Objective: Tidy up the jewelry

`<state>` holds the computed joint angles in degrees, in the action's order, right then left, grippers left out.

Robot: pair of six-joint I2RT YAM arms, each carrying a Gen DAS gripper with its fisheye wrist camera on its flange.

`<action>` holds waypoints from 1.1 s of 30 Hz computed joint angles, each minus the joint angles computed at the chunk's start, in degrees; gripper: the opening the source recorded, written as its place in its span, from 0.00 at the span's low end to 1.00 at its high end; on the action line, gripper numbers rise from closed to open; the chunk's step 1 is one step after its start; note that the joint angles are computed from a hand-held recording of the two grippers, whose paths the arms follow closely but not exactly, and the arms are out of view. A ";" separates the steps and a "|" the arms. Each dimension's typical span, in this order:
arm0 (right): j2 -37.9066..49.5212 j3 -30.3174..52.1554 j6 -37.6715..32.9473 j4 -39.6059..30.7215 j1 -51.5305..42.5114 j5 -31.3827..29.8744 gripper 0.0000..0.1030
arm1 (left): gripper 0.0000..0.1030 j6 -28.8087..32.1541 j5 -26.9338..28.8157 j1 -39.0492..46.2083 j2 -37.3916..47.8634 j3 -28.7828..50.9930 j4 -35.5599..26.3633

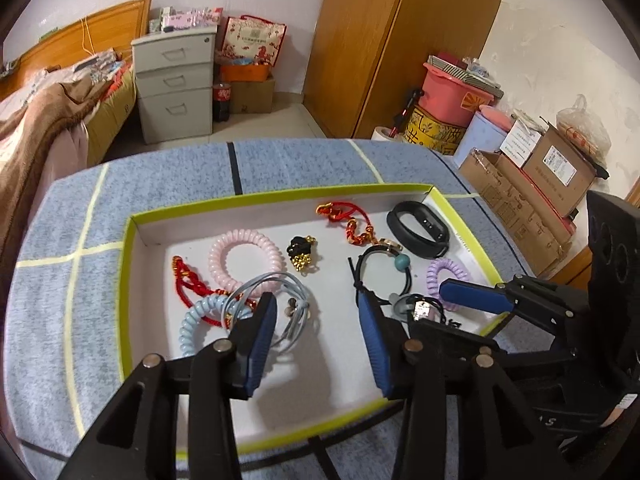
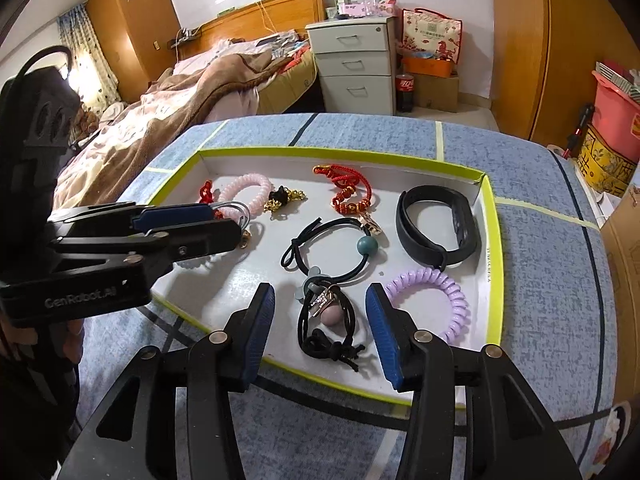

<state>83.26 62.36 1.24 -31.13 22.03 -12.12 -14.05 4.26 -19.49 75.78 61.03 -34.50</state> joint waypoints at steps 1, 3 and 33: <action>-1.00 -0.43 0.32 -0.01 -0.02 -0.06 0.47 | 0.46 -0.43 -0.48 -0.41 -1.06 -0.28 -0.11; -2.45 -1.01 1.22 -0.27 0.20 0.46 0.47 | 0.51 -1.97 -1.82 -1.36 -3.61 -0.98 -0.99; -33.35 -13.08 20.97 -10.91 21.57 26.01 0.47 | 0.56 -43.64 -48.91 -39.12 -20.28 -5.86 -29.79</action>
<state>49.91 49.27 22.21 -42.04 43.59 13.90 -57.69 -44.65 -58.60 55.49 55.18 -64.29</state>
